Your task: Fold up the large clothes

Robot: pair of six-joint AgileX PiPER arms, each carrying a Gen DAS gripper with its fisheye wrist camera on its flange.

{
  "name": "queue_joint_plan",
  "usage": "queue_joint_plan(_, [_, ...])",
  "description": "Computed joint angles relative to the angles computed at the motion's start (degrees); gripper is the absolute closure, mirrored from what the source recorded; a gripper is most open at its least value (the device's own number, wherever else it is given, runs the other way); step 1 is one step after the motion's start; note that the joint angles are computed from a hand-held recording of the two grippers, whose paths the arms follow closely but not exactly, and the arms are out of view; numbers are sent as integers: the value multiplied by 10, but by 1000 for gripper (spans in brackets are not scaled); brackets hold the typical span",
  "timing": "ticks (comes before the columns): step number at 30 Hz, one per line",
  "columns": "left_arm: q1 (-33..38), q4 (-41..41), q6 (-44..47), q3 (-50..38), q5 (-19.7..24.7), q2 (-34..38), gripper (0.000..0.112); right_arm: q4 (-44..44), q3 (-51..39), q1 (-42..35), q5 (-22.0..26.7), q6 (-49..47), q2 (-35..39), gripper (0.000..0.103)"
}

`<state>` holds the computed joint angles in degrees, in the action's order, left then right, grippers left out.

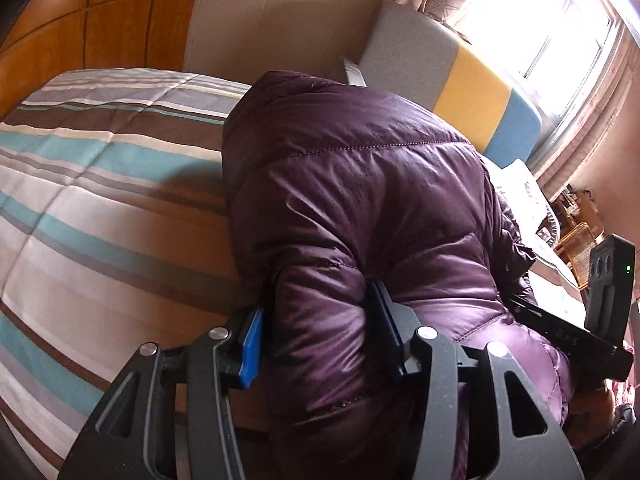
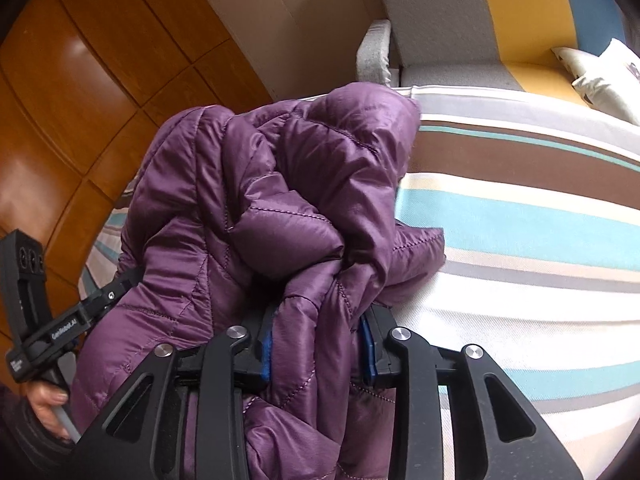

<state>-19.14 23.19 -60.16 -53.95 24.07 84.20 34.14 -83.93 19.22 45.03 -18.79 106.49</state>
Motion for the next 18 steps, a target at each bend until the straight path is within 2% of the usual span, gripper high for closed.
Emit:
queue_joint_plan(2, [-12, 10, -23, -1, 22, -18, 65, 7, -1, -6, 10, 5, -4, 65])
queue_joint_plan(6, [-41, 58, -85, -7, 60, -39, 65, 5, 6, -18, 13, 18, -23, 45])
queue_joint_plan(8, [-59, 84, -123, -3, 77, -56, 66, 13, 12, -23, 10, 13, -37, 43])
queue_joint_plan(9, [-67, 96, -139, -2, 86, -62, 66, 17, 16, -25, 7, 11, -44, 39])
queue_joint_plan(16, [-154, 190, -263, 12, 164, -115, 66, 29, 94, -38, -21, -18, -140, 38])
queue_joint_plan(18, [-187, 215, -304, 13, 199, -128, 66, 24, 118, -37, -32, -21, -175, 38])
